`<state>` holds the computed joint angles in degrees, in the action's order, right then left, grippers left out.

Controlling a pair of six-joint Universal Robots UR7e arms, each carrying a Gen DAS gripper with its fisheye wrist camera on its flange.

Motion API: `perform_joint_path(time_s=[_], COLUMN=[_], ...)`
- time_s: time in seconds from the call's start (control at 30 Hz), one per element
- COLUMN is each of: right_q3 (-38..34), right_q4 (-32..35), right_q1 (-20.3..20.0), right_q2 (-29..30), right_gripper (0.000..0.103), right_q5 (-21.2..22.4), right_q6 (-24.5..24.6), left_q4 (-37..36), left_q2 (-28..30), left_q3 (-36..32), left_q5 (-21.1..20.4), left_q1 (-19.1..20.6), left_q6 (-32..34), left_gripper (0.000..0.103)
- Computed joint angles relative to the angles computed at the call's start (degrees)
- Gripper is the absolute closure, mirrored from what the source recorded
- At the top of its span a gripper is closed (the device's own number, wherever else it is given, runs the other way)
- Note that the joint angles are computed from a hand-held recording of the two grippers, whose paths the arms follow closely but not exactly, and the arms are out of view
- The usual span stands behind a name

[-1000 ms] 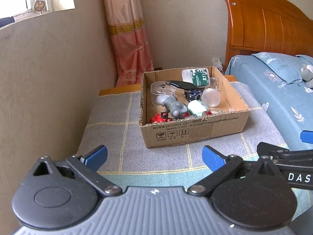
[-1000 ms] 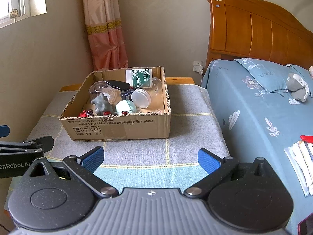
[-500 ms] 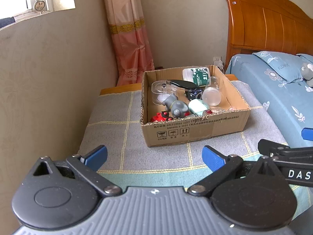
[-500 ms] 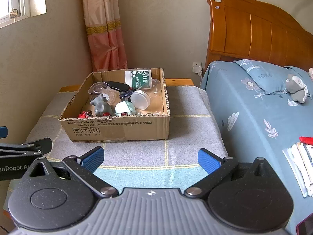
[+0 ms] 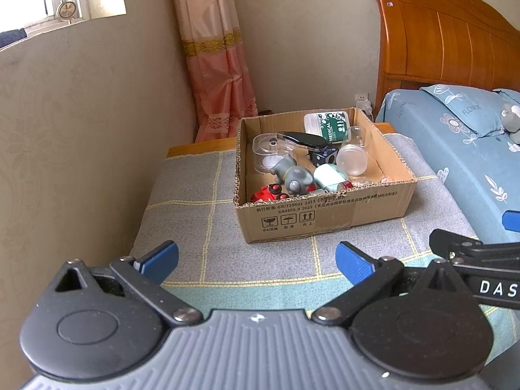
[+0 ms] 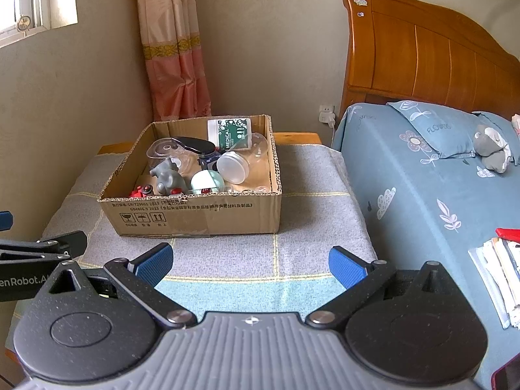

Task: Organize rigid objects

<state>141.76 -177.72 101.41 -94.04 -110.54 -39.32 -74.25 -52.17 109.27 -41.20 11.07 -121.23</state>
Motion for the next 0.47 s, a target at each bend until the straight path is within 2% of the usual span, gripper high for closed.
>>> perform_joint_path(time_s=[0.47], right_q3=[0.0], right_q4=[0.5], right_q1=[0.4], right_q2=[-0.7], right_gripper=[0.000], right_q5=[0.1], right_q6=[0.1], left_q4=[0.3], left_q2=[0.0], left_q3=[0.0], left_q5=[-0.7], left_q1=[-0.6], left_q6=[-0.4], left_gripper=[0.001])
